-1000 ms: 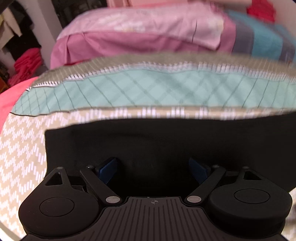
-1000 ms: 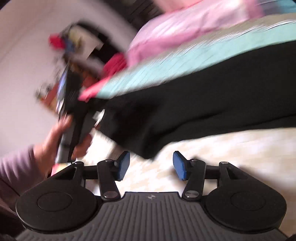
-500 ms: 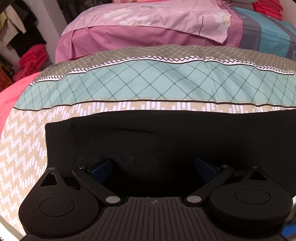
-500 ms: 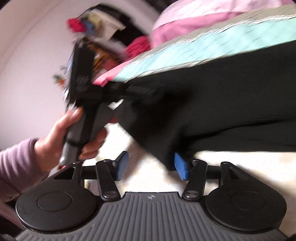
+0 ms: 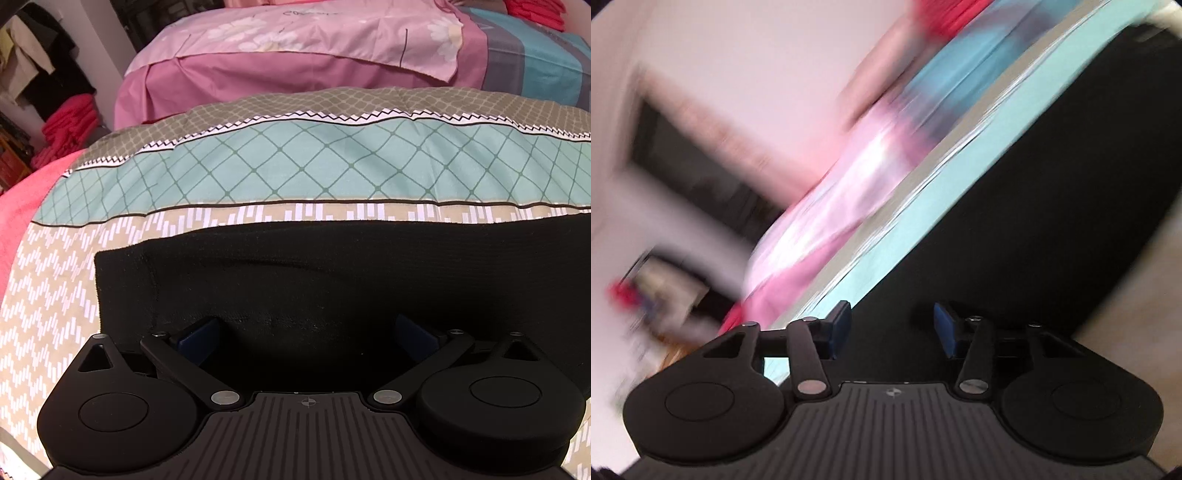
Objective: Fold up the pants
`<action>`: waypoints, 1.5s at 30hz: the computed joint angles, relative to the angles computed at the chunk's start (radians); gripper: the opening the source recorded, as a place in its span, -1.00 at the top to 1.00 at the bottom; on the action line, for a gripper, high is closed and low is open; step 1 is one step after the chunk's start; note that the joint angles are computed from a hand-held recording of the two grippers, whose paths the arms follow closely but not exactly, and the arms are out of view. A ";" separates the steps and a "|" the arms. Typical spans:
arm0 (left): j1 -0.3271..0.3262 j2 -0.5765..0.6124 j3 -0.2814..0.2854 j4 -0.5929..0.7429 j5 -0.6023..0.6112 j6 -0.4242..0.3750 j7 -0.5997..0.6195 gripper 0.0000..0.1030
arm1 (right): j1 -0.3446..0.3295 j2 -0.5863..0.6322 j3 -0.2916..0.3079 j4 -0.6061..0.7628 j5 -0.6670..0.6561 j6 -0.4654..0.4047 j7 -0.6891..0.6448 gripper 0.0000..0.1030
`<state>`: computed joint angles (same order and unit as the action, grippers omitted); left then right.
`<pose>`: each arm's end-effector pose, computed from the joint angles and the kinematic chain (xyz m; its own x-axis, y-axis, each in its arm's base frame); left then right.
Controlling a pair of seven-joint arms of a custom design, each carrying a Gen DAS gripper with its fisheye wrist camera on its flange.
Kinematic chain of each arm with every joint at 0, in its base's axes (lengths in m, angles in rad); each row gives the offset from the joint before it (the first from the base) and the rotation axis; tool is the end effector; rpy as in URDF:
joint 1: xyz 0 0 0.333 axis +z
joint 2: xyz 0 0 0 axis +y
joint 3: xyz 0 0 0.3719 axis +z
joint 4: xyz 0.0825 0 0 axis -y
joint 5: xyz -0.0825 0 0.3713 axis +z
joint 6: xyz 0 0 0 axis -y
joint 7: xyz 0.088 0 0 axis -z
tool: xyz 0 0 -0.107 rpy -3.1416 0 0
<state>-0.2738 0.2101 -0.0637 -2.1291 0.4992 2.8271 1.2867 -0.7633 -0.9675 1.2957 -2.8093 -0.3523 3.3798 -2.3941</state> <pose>0.5646 -0.2216 0.4236 -0.4100 -0.8877 -0.2095 -0.7543 0.4592 -0.4692 0.3064 0.2634 0.3955 -0.4279 -0.5056 -0.7492 -0.1221 0.8536 -0.5063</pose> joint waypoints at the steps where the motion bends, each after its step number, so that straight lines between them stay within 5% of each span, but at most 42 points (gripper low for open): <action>1: -0.002 -0.001 0.001 0.000 0.003 -0.001 -0.003 -1.00 | 0.046 -0.016 -0.020 -0.020 0.022 -0.077 0.027 0.00; 5: -0.012 -0.002 0.010 0.002 0.035 -0.007 -0.028 -1.00 | 0.213 -0.029 -0.114 -0.041 0.014 -0.413 0.067 0.16; 7: -0.018 -0.002 0.014 0.004 0.061 -0.011 -0.047 -1.00 | 0.249 -0.012 -0.139 -0.019 -0.014 -0.490 0.047 -0.23; 10: -0.025 -0.001 0.019 0.008 0.106 -0.015 -0.078 -1.00 | 0.279 0.011 -0.176 -0.029 -0.106 -0.413 0.005 -0.38; 14: -0.024 0.001 0.014 0.015 0.132 -0.030 -0.102 -1.00 | 0.179 0.071 -0.141 0.000 -0.196 -0.245 -0.035 -0.36; 17: -0.024 0.000 0.013 0.015 0.156 -0.032 -0.121 -1.00 | 0.189 0.065 -0.164 -0.022 -0.182 -0.263 -0.047 -0.10; 20: -0.024 0.000 0.011 0.014 0.174 -0.033 -0.140 -1.00 | 0.324 0.067 -0.230 -0.020 -0.130 -0.492 0.006 0.14; 28: 0.025 -0.066 -0.041 -0.033 0.030 -0.008 -0.071 -1.00 | 0.626 0.129 -0.358 0.067 -0.082 -0.988 -0.067 -0.35; 30: 0.041 -0.082 -0.064 -0.052 -0.051 0.019 -0.018 -1.00 | 0.677 0.121 -0.373 0.047 -0.087 -0.974 -0.024 -0.37; 35: 0.021 -0.068 -0.082 -0.049 -0.117 0.042 0.033 -1.00 | 0.716 0.162 -0.439 -0.031 -0.147 -0.769 0.095 -0.41; 45: -0.020 -0.019 -0.063 -0.041 -0.162 0.027 0.084 -1.00 | 0.638 0.186 -0.628 -0.110 -0.398 -0.552 0.150 -0.52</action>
<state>-0.2941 0.1906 -0.1264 -2.1701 0.3368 2.8538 1.3711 -0.1248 -0.7812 0.6678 -2.9192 -0.7505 2.8275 -2.2439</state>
